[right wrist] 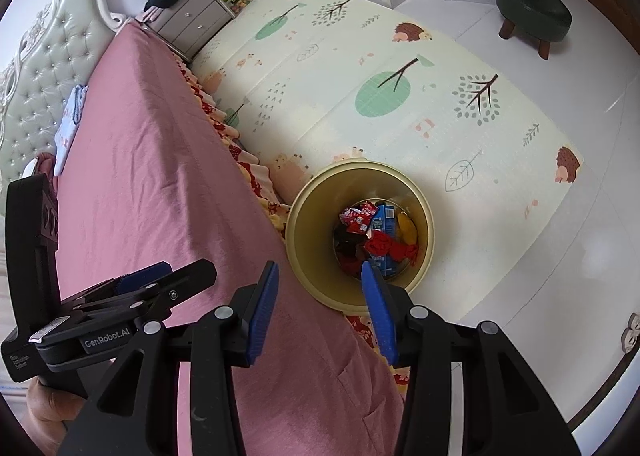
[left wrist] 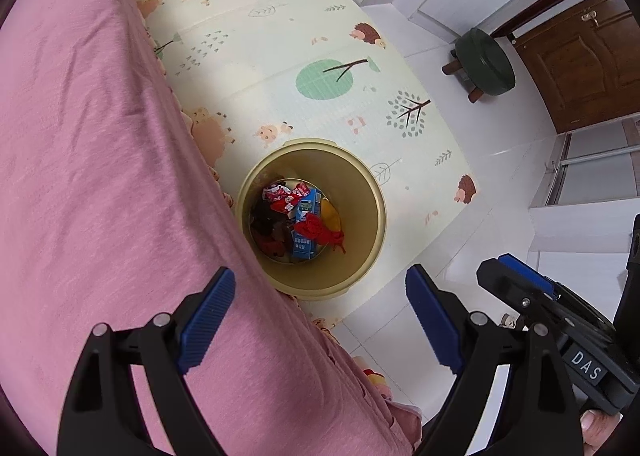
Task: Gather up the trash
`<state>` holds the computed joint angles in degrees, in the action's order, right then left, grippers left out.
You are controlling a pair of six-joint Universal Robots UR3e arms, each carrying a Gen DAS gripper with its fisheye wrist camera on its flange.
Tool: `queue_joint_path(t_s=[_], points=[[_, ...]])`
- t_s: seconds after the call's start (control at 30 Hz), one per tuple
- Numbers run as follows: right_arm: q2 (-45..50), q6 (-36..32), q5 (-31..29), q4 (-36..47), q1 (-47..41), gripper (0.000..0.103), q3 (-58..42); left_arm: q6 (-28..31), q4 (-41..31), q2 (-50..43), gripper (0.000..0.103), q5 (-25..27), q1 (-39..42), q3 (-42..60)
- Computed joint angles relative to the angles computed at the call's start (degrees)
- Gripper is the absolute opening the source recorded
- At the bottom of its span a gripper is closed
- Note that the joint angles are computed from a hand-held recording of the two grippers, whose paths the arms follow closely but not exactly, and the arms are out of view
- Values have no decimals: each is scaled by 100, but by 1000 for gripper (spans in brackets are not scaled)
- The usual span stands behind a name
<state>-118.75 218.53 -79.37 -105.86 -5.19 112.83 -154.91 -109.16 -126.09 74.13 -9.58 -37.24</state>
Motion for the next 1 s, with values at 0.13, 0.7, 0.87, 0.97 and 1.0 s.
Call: queue_joint_path(t_s=[0.13, 0.7, 0.87, 0.97, 1.0], points=[[383, 352, -181, -54, 532, 43, -429, 150, 11, 436, 86, -72, 347, -417], [3649, 1813, -614, -490, 3566, 43, -3268, 1788, -71, 2612, 87, 156, 3306, -2962], [4806, 2065, -623, -10, 4243, 43, -4820, 2441, -279, 2958, 87, 281, 4373, -3258], [5414, 2157, -704, 343, 4575, 43, -5807, 2811, -516, 3110, 87, 323, 5001, -3253], [5650, 2178, -728, 508, 4679, 43, -6229, 2960, -597, 3169, 87, 340, 5231, -3240]])
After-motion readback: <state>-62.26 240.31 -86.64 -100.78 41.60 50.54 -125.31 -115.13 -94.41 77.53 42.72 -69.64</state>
